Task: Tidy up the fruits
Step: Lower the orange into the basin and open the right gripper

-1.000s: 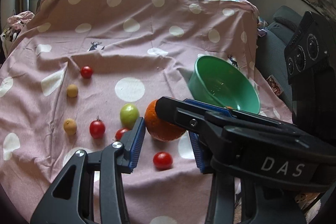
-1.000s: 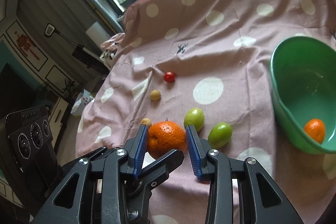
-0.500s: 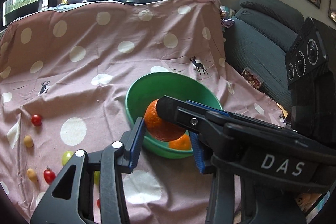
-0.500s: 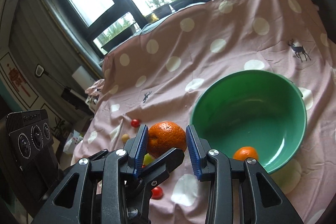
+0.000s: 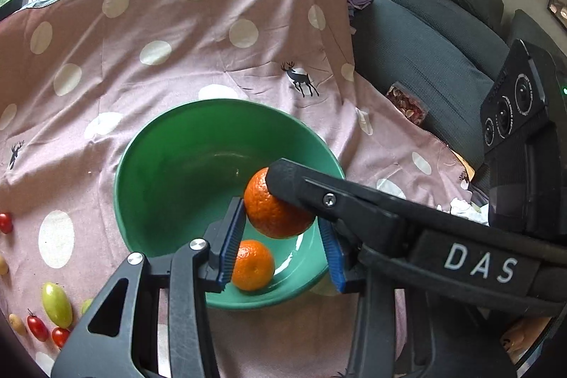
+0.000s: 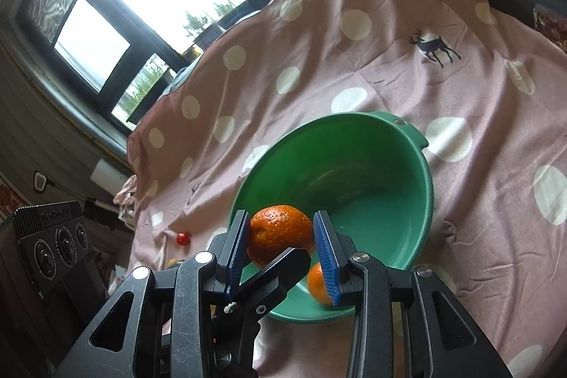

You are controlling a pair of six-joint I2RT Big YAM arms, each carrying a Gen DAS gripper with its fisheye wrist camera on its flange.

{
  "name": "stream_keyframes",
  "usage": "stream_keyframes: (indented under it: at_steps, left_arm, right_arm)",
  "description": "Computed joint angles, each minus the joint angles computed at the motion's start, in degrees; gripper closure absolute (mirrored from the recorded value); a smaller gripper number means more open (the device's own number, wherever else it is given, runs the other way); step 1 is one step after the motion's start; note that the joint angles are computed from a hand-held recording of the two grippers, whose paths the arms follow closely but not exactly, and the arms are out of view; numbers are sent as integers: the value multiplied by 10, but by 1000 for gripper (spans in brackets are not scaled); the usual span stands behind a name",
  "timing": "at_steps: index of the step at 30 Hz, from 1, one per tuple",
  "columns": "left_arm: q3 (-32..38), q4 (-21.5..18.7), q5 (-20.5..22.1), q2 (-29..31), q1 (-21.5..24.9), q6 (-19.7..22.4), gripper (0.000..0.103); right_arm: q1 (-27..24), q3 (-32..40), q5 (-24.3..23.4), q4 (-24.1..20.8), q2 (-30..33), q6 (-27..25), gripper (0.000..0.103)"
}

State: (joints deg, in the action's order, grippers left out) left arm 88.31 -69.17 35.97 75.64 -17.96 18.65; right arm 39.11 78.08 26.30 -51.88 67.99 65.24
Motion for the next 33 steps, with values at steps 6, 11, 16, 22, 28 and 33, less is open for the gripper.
stream_keyframes:
  at_steps: [6,11,16,22,28,33]
  left_arm:
    - [6,-7,-12,19,-16,-4,61]
    - [11,-21,-7,35,-21,-3,61]
    - [12,-28,-8,42,-25,-2,61]
    - [12,-29,-20,49,-29,-11,61]
    - [11,-30,-22,54,-30,-10,61]
    - [12,-36,-25,61,-30,-15,61]
  right_arm:
    - [-15,-12,-15,-10,-3,28,64]
    - [-24,-11,-22,-33,2,44,64]
    - [-34,-17,-36,-40,1,58,64]
    - [-38,-25,-42,-37,-3,62,71]
    - [-40,-20,-44,-50,2,69,71]
    - [-41,-13,-46,-60,9,71,71]
